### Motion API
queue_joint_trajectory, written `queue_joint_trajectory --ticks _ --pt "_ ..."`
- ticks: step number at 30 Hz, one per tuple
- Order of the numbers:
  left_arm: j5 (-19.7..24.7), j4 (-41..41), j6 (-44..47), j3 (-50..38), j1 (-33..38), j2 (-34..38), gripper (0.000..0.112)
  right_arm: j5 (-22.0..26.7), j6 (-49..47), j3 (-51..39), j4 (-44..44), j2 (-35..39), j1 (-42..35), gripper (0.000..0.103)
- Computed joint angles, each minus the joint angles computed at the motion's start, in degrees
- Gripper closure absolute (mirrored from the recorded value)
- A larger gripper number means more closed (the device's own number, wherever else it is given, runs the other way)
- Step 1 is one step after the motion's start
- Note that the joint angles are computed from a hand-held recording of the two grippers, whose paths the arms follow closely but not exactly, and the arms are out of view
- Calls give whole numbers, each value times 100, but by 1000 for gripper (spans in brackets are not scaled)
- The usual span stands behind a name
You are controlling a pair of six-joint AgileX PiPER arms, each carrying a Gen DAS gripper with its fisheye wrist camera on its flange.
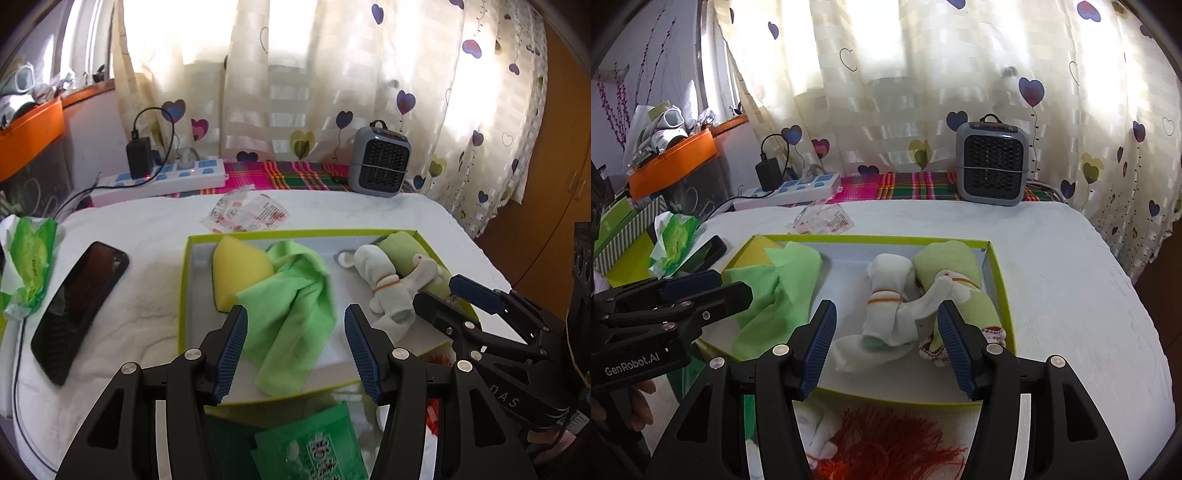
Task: Organize soft objects
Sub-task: 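Withdraw both tools from the box toward the remaining soft items, then move the right tool to the orange earplugs while the left tool approaches the green tissue packet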
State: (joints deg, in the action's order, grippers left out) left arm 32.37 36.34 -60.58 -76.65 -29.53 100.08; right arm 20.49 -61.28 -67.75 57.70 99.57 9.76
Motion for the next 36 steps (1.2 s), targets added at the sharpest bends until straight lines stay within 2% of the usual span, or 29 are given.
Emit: queue_joint_trajectory --ticks 22,36 --pt "467 976 -1435 1153 -762 -958 58 94 -1269 1220 1191 -1058 -174 45" --pt "272 1292 -2379 2333 -772 -1725 58 202 -1523 1780 1422 -1440 -472 45"
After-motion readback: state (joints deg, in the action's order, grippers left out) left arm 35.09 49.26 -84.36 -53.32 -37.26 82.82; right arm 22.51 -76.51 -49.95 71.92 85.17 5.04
